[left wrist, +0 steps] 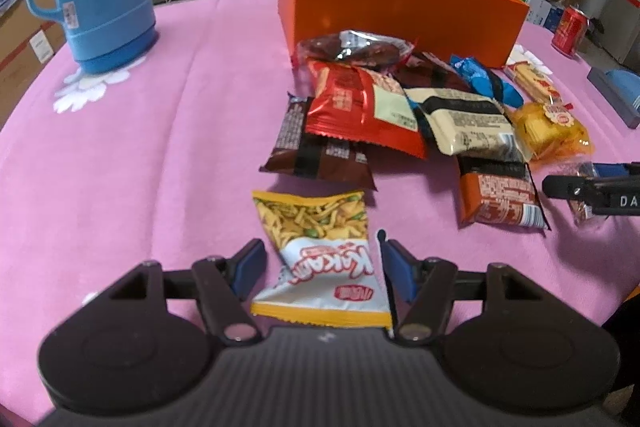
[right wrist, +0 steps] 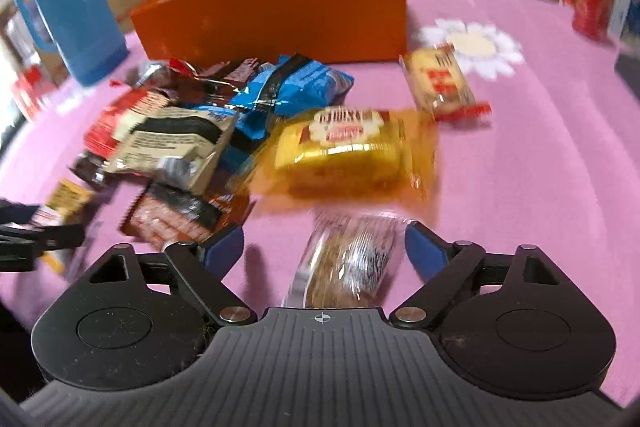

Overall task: Organize snacks
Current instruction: 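Grasp the white Kikaa bag with the left tool while the right tool grasps the clear sesame packet, then carry both packets into the orange box and open both tools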

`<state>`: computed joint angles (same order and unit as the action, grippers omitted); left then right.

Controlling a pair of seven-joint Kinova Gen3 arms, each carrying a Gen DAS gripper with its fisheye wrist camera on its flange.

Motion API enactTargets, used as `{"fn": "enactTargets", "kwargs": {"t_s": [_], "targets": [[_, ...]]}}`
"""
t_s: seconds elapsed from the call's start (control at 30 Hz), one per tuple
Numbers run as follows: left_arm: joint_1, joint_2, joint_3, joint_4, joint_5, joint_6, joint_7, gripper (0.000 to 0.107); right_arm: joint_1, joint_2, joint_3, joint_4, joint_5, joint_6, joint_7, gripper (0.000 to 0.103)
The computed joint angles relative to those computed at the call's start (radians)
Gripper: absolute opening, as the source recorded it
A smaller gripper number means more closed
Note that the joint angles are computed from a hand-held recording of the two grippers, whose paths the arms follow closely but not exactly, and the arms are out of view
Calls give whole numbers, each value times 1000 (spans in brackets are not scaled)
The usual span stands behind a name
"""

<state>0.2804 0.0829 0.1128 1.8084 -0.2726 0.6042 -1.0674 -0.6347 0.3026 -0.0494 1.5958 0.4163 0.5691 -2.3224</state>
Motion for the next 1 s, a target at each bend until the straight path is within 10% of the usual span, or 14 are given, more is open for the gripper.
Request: {"fn": "enactTargets", "kwargs": {"t_s": [0.73,0.8,0.87,1.0], "targets": [[56,26,-6,-11,-147,17,147,67,-88,-35,3,99,300,14,-250,64],[59,26,-7,-11,-153,17,158,66,-88,-36,2,103,312,8,-257,53],[60,24,-8,-6,-161,11,168,61,-100,-43,10,113,336,0,-276,16],[46,10,-6,4,-135,-2,152,43,-86,-51,-6,117,325,-5,-271,14]]}}
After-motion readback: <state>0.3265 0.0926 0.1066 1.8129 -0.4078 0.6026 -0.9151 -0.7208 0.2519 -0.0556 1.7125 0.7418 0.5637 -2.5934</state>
